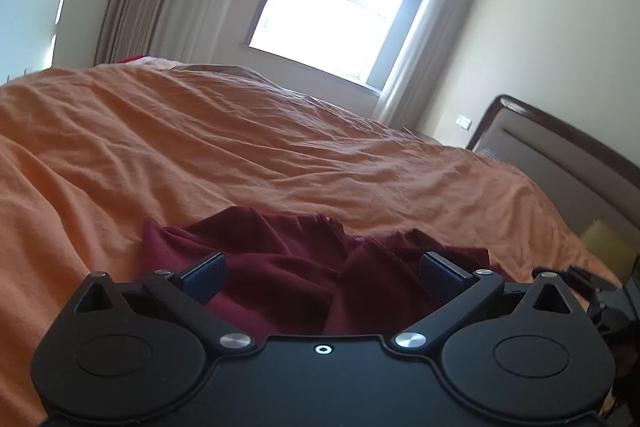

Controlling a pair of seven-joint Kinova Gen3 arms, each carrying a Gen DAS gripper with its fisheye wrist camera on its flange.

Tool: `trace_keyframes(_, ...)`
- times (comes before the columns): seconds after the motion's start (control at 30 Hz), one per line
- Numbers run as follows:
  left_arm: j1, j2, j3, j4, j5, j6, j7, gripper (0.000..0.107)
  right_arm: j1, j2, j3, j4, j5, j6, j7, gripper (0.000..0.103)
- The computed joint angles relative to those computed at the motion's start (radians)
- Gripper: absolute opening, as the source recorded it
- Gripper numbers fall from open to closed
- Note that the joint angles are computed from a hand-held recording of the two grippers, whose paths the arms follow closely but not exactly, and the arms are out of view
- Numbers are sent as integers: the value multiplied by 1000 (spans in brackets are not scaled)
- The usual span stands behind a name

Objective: Fold small clothes

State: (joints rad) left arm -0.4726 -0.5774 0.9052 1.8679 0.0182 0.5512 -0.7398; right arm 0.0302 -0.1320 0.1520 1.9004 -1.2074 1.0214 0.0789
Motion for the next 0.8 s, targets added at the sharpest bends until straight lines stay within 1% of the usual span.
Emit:
trace_keyframes(0.07, 7, -19, 33, -3, -21, 14, -30, 102, -10, -28, -13, 26, 14, -32, 33, 103)
trace_keyframes(0.17, -14, -38, 97, -23, -32, 52, -92, 102, -42, -62, -19, 64, 27, -81, 107, 103)
trace_keyframes(0.23, -28, -42, 136, -37, -37, 76, -153, 102, -72, -84, -33, 90, 38, -141, 147, 102)
trace_keyframes(0.27, -40, -42, 156, -50, -40, 100, -183, 102, -89, -94, -35, 104, 34, -170, 170, 100)
trace_keyframes(0.33, -72, -38, 204, -84, -49, 151, -250, 102, -125, -103, -33, 123, 28, -214, 221, 86)
trace_keyframes(0.37, -100, -51, 226, -101, -50, 173, -271, 100, -142, -106, -34, 130, 27, -234, 240, 83)
trace_keyframes(0.4, -131, -70, 249, -118, -52, 197, -290, 98, -158, -109, -37, 138, 26, -258, 254, 77)
trace_keyframes(0.43, -147, -76, 262, -129, -54, 204, -318, 93, -173, -110, -35, 144, 23, -275, 266, 69)
trace_keyframes(0.47, -153, -75, 268, -133, -52, 202, -345, 90, -186, -108, -31, 144, 23, -279, 271, 64)
trace_keyframes(0.5, -160, -72, 273, -137, -47, 202, -370, 88, -196, -105, -27, 144, 22, -281, 272, 53)
trace_keyframes(0.53, -170, -67, 281, -143, -44, 201, -398, 80, -204, -103, -25, 144, 19, -283, 268, 45)
trace_keyframes(0.57, -176, -63, 287, -148, -38, 202, -422, 68, -208, -94, -20, 134, 20, -277, 256, 42)
trace_keyframes(0.6, -179, -56, 289, -148, -30, 199, -446, 61, -207, -86, -17, 124, 27, -263, 232, 30)
trace_keyframes(0.63, -186, -50, 292, -152, -18, 201, -463, 47, -202, -77, -12, 108, 36, -241, 200, 16)
trace_keyframes(0.67, -190, -45, 288, -154, 0, 205, -472, 35, -198, -70, -3, 98, 34, -225, 175, 13)
trace_keyframes(0.7, -189, -45, 277, -150, 21, 202, -473, 29, -190, -67, -4, 94, 22, -225, 166, 11)
trace_keyframes(0.73, -187, -49, 261, -142, 46, 192, -467, 17, -186, -64, -3, 91, 9, -226, 161, 7)
trace_keyframes(0.77, -187, -59, 247, -135, 65, 183, -464, 8, -180, -59, -2, 84, -1, -223, 150, 7)
trace_keyframes(0.8, -194, -81, 234, -127, 84, 173, -455, 5, -174, -55, -2, 79, -13, -225, 141, 7)
